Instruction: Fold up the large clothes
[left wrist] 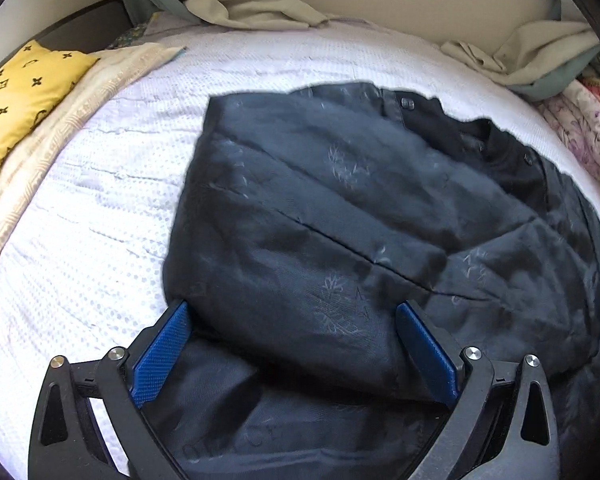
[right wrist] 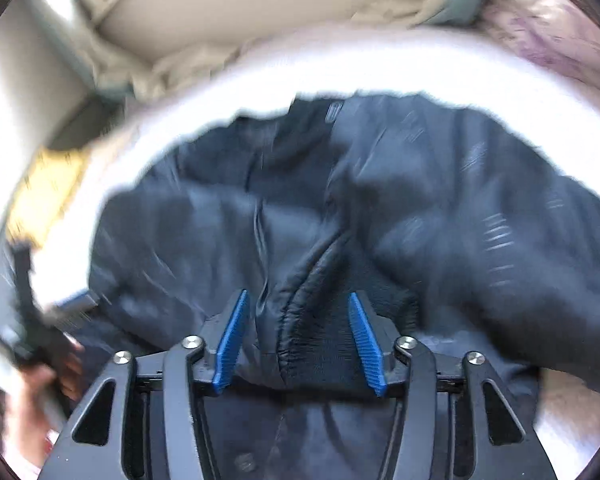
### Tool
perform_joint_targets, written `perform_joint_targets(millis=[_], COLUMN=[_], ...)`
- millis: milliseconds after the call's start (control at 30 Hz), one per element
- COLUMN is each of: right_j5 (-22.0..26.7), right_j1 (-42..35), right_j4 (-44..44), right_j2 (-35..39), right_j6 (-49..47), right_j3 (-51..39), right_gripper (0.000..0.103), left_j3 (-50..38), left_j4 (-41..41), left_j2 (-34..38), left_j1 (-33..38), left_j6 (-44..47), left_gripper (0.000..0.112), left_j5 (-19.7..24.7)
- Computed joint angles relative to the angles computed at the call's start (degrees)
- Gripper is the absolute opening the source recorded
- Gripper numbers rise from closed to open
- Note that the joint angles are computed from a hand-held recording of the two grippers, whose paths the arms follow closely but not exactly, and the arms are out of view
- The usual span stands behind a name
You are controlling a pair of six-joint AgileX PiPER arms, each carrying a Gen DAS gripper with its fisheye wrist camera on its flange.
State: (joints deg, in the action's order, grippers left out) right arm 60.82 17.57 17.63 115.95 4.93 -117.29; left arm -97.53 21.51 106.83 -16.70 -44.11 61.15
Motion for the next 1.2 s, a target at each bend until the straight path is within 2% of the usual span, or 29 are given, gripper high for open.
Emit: perform_joint_targets(millis=[67,133,267,400,533,600,733,867,1000,1100,1200], right_j5=[-2.80,-6.02,-7.76,-9.20,-11.53,-12.44,-14.76,-17.64,-20.51,-23.98,-24.66], right_j1=[-2.87,-7.29,-18.32,-29.75,-42.81,-47.21,-52.87,-54.59,-55.20,-53.94,-53.72], right_j4=[1.33,3.35,6.47,10.13,21.07,24.33,29.99,36.06,39.31,37.94,36.69], right_j2=[-5.15,-10.65,-18.14,-26.00,-33.61,-35.17,-36.54,-33.63,-30.77,-28.43,-25.32], right_j6=[0.51,0.95,3.02,4.20,0.66,-0.66,-3.30,-7.00,-8.87,-7.57,-6.03], right_j3=[4.00,9.15,16.70,27.19,41.86,46.79,55.32,58.26,57.32,55.45,51.79], right_gripper=[0.056,0.069,0.070,0.070,0.070,0.070,0.070,0.070,0.070,0.070,0.070], left_j3=[-0.02,-0.23,0.01,0.90,1.08,1.45,2.34,2.97,3.20,3.05,2.81], left_j4=[1.60,4.14,8.41,5.71,3.60,3.45,1.44,1.62,0.91,0.49,1.37], left_j2=[-1.25,-2.40,-4.80,-6.61,-6.29,-6.03,-6.26,-7.13,-7.51,-7.50,-7.64], left_j1=[-0.77,-2.46,-6.75,-7.78,-8.50,-9.00,-8.73,-8.54,-8.11,-8.22,-9.05], left_j6=[-1.23,-2.65,-3.82,-3.65,-2.61,-2.70,-2.74,-3.49,-3.78,-3.67,-3.76], left_gripper=[0.102,0.102,0.102,0.102,0.102,0.102,0.102,0.102,0.102,0.102,0.102], left_j5=[0.68,1.48,2.50,0.96,0.11,0.43,-0.06,-0.40,-0.85,-0.98,-0.59])
